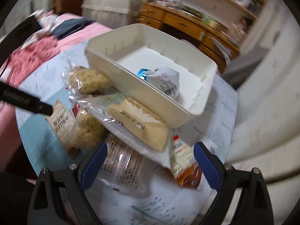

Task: Organize snacks
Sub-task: 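Lower the left tool to the tan biscuit packet and grasp it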

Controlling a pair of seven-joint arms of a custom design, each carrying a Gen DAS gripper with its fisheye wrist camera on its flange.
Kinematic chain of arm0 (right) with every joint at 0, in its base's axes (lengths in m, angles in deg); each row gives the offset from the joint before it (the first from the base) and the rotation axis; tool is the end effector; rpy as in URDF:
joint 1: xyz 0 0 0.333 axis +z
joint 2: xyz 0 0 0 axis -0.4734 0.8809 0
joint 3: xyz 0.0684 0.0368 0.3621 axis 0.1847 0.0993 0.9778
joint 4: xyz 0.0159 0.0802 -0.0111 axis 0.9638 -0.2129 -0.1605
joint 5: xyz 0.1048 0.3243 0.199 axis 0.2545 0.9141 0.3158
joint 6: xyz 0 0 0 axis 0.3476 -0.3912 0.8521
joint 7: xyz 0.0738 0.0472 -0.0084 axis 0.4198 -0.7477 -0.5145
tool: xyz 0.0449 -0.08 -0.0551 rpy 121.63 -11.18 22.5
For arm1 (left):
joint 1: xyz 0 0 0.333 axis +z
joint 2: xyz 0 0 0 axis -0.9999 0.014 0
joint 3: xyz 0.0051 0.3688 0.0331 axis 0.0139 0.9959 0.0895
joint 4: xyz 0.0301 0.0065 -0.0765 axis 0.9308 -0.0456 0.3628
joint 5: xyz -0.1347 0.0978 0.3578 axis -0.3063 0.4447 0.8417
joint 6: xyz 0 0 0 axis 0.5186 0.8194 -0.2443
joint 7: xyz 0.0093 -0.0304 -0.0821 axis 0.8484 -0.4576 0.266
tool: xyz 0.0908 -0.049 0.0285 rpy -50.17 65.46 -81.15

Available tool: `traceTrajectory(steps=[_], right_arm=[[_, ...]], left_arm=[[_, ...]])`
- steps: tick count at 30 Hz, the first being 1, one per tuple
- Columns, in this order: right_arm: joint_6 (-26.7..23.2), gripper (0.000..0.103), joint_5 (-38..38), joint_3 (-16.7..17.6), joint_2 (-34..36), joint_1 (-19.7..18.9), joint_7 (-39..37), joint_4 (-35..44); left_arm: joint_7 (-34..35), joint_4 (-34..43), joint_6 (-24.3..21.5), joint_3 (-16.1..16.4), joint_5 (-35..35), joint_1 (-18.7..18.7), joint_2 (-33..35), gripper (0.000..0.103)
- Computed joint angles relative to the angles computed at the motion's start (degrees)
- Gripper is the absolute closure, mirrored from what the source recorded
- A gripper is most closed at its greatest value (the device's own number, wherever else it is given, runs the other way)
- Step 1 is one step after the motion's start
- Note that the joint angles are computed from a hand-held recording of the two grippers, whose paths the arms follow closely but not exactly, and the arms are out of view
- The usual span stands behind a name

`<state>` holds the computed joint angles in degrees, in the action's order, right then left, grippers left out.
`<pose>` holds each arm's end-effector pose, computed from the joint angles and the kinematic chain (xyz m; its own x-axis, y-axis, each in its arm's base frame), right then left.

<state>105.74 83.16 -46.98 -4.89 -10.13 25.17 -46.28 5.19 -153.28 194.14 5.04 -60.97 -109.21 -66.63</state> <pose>0.5991 0.2259 0.5423 0.8011 -0.5431 0.2517 -0.3923 -0.7939 -0.4646 0.5651 -0.3765 0.4973 0.7682 -0.6309 0.1093 -0.6302 -0.7751 -0.0447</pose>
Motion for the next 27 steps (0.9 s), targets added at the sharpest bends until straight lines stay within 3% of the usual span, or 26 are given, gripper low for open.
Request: traceTrajectory(steps=[6, 14, 20, 23, 27], right_arm=[[-0.89, 0.028, 0.84, 0.76, 1.12, -0.2, -10.6, 0.23], [-2.34, 0.056, 3.25, 0.06, 2.57, -0.97, -13.39, 2.07], [-3.64, 0.064, 5.73, 0.16, 2.6, -1.61, -16.19, 2.1], [-4.52, 0.074, 6.53, 0.06, 2.88, -1.82, -16.69, 2.65], [-6.19, 0.076, 7.14, -0.13, 3.24, -1.99, -16.14, 3.54]], left_arm=[[-7.82, -1.79, 3.47, 0.93, -1.29, 0.3, 1.11, 0.019], [-13.2, -5.59, 8.03, 0.74, -2.53, 1.6, 1.03, 0.019], [-15.81, -7.66, 9.35, 0.7, -2.81, 2.0, 0.79, 0.019], [-17.54, -9.91, 10.95, 0.87, -2.33, 2.11, -0.07, 0.019], [-16.67, -10.78, 10.02, 0.71, -3.55, 3.34, 0.13, 0.02]])
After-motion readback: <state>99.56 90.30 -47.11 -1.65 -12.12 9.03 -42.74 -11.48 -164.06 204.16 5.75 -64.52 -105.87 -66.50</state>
